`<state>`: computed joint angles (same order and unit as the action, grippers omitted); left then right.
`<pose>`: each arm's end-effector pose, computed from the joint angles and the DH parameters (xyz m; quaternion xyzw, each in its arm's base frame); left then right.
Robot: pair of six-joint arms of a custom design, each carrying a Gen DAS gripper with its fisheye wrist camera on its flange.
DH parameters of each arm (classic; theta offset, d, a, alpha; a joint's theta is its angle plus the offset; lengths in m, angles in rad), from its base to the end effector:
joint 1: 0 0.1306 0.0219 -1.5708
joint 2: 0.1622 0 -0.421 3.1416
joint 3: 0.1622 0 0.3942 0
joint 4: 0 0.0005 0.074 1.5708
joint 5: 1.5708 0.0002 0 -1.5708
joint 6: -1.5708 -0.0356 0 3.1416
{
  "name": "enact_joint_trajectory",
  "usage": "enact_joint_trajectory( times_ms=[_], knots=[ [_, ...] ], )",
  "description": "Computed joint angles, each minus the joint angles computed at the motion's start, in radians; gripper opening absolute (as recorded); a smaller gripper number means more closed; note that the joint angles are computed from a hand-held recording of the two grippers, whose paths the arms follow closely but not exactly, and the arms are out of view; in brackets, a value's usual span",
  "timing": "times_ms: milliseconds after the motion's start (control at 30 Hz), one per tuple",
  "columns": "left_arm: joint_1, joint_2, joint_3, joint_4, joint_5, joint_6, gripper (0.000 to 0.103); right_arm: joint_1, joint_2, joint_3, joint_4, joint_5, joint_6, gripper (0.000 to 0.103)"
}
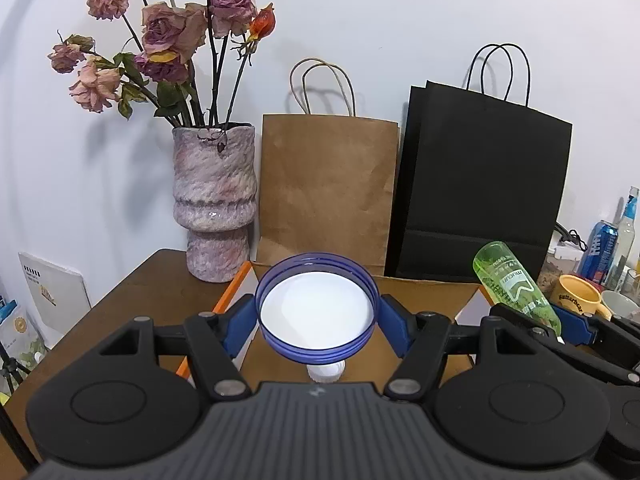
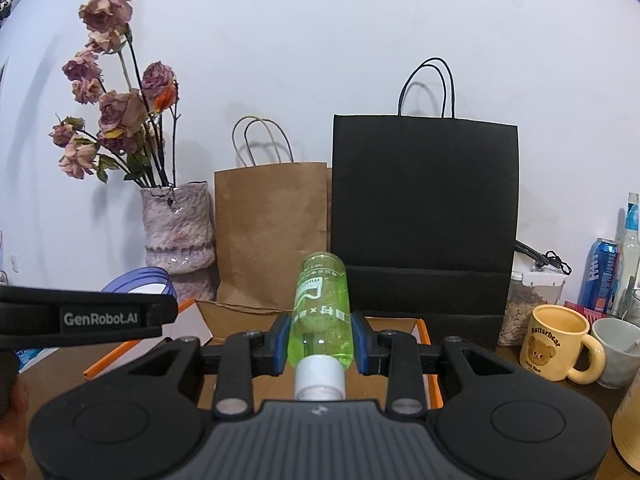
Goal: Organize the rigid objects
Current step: 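Lower the blue-rimmed lid with the left tool while the right tool lowers the green bottle into the box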
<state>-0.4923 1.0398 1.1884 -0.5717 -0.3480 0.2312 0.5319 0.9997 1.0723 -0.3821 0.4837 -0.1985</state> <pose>0.3209 -0.1589 0.5373 0.0145 0.8323 -0.0532 0.5515 0.3087 0.1619 0.5132 0.0092 0.7967 0.0238 0.6038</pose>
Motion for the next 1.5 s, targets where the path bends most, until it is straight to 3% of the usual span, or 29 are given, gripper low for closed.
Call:
enact_joint_trajectory(
  times_ms=[433,1433,1467,1500],
  knots=[
    [0.026,0.067,0.036,0.017,0.01,-0.023,0.068,-0.046,0.067,0.043,-0.002,-0.053,0.01,0.031],
    [0.069,0.181,0.07,-0.005,0.057,-0.065,0.07,-0.111,0.165,0.094,-0.12,-0.138,-0.035,0.032],
    [0.071,0.181,0.07,-0.008,0.065,-0.065,0.079,-0.113,0.169,0.1,-0.138,-0.134,-0.041,0.037],
    [0.071,0.179,0.067,0.001,0.064,-0.067,0.091,-0.113,0.174,0.106,-0.153,-0.123,-0.042,0.062]
  ],
)
